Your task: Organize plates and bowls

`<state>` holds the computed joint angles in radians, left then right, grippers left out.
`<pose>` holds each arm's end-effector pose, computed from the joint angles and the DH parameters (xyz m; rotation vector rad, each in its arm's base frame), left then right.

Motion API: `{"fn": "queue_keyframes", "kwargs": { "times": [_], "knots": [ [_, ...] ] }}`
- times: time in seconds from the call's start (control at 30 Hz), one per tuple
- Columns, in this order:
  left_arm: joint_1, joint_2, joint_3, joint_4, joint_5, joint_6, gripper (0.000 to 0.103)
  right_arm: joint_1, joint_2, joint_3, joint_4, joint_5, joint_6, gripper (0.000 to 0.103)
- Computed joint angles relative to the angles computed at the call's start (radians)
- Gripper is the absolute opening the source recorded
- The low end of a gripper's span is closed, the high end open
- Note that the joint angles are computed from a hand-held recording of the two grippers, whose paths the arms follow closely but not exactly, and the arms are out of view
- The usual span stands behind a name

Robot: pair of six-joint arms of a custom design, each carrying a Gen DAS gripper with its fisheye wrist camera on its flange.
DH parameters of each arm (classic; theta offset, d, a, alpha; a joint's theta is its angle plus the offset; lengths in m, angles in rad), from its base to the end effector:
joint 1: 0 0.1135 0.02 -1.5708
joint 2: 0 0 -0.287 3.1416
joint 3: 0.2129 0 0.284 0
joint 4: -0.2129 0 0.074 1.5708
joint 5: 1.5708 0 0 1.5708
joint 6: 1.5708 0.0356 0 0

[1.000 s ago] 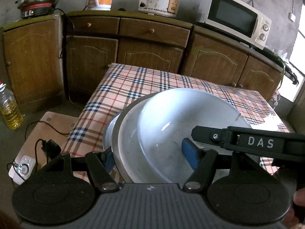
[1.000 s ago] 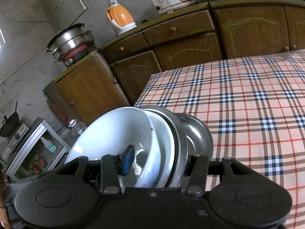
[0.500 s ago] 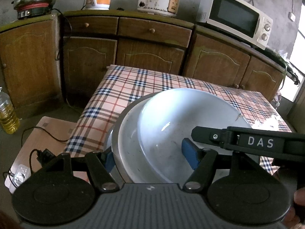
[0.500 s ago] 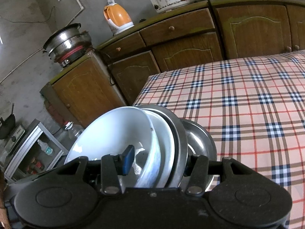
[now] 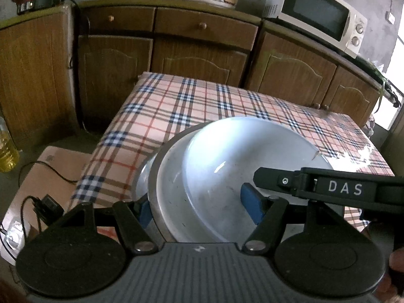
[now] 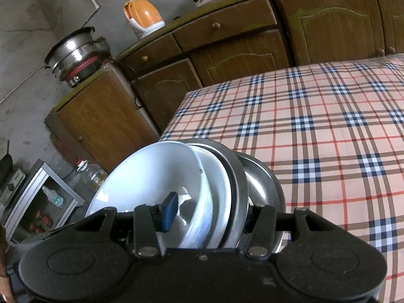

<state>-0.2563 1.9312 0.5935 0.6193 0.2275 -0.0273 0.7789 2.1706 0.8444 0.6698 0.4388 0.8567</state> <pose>0.3129 -0.0903 0.0543 0.3808 2.2684 -0.4072 0.2893 0.2643 0.0308 0.3235 2.1671 0.4497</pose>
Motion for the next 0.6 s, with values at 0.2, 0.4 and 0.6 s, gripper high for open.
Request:
{"fn": "queue_keyframes", "kwargs": {
  "times": [0.2, 0.4, 0.6],
  "knots": [
    [0.001, 0.034, 0.017, 0.003, -0.003, -0.004, 0.072, -0.019, 0.037, 0.015, 0.016, -0.030, -0.007, 0.058],
    [0.007, 0.076, 0.029, 0.026, 0.008, -0.021, 0.073, -0.025, 0.062, 0.035, 0.005, -0.041, -0.020, 0.057],
    [0.016, 0.106, 0.035, 0.046, 0.022, -0.033, 0.073, -0.033, 0.080, 0.052, 0.001, -0.054, -0.042, 0.057]
  ]
}}
